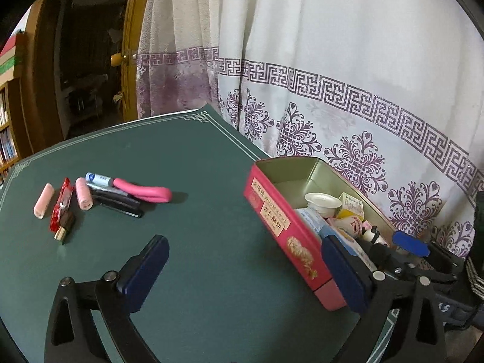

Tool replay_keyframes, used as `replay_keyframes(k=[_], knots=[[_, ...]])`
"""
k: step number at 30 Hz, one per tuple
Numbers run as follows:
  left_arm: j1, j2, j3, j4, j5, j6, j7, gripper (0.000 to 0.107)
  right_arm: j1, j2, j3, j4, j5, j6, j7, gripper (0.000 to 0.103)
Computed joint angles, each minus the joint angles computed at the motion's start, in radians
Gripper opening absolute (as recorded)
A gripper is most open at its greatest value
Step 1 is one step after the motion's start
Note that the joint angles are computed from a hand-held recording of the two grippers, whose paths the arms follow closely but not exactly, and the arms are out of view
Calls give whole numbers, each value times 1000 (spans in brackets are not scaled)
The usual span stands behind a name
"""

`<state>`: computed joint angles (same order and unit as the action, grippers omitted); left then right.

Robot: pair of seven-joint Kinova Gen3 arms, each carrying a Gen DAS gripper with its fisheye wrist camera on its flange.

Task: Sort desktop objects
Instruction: 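Carry the panda figurine and blue medicine box into the tin and release, then move both open grippers back toward the remaining pile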

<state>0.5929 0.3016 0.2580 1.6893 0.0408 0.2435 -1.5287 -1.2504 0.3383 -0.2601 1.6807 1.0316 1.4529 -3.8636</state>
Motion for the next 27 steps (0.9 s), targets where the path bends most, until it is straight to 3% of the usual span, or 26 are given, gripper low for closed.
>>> replay_keyframes(k=[4, 9, 15, 21, 23, 27], knots=[[-92, -27, 73, 54, 58, -29, -62, 102, 42, 51, -9, -87, -68, 37, 154, 80], [-205, -59, 153, 114, 143, -70, -152, 102, 79, 86, 60, -160, -178, 57, 319, 80], [-241, -96, 130, 180, 171, -123, -168, 102, 74, 112, 96, -226, -200, 108, 377, 80], [-404, -91, 214, 214, 243, -127, -205, 102, -5, 143, 126, -291, -81, 129, 317, 80], [-420, -91, 195, 218, 253, -117, -202, 102, -23, 158, 133, -319, -31, 112, 324, 80], [-494, -82, 188, 217, 303, -89, -223, 102, 2, 200, 124, -382, 34, -9, 403, 80]])
